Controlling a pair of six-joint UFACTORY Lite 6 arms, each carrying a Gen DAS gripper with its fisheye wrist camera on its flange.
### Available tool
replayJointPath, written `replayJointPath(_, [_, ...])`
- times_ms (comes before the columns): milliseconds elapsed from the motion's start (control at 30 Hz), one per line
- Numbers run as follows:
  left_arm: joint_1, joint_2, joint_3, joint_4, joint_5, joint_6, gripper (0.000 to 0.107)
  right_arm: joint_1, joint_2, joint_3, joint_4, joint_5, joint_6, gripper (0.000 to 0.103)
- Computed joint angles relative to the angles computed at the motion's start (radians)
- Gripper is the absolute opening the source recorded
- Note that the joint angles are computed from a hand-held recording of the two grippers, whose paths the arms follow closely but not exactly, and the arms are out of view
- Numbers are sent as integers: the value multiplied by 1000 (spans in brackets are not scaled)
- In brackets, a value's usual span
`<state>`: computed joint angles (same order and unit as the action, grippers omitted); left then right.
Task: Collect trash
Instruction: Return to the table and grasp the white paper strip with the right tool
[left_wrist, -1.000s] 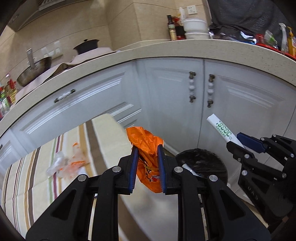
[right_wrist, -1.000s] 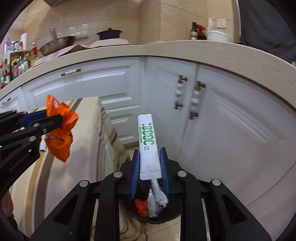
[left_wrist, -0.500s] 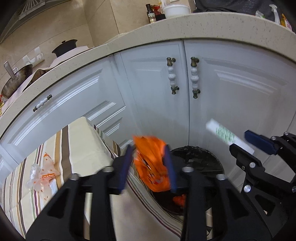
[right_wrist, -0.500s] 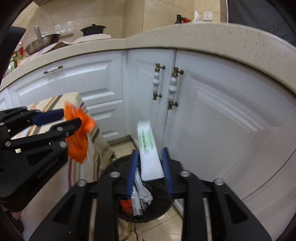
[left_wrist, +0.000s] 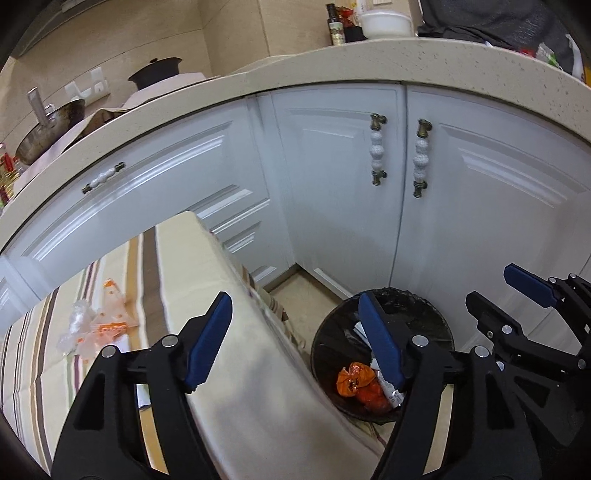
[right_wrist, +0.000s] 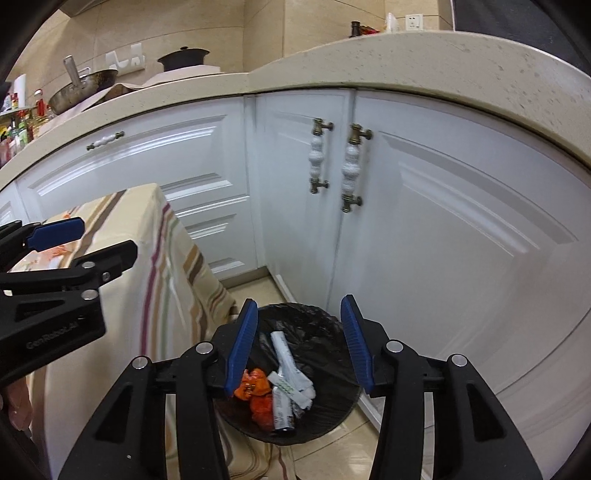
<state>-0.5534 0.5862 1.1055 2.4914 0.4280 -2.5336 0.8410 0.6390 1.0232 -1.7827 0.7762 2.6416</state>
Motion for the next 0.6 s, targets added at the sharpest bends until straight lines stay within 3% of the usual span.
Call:
replayJointPath(367, [251,-264,-308,193,38,-162,71,57,110,278,13,-78,-145,49])
replayJointPath(600, [488,-362,-416,358,26,-258,71,107,302,645,124,-171,-393,49])
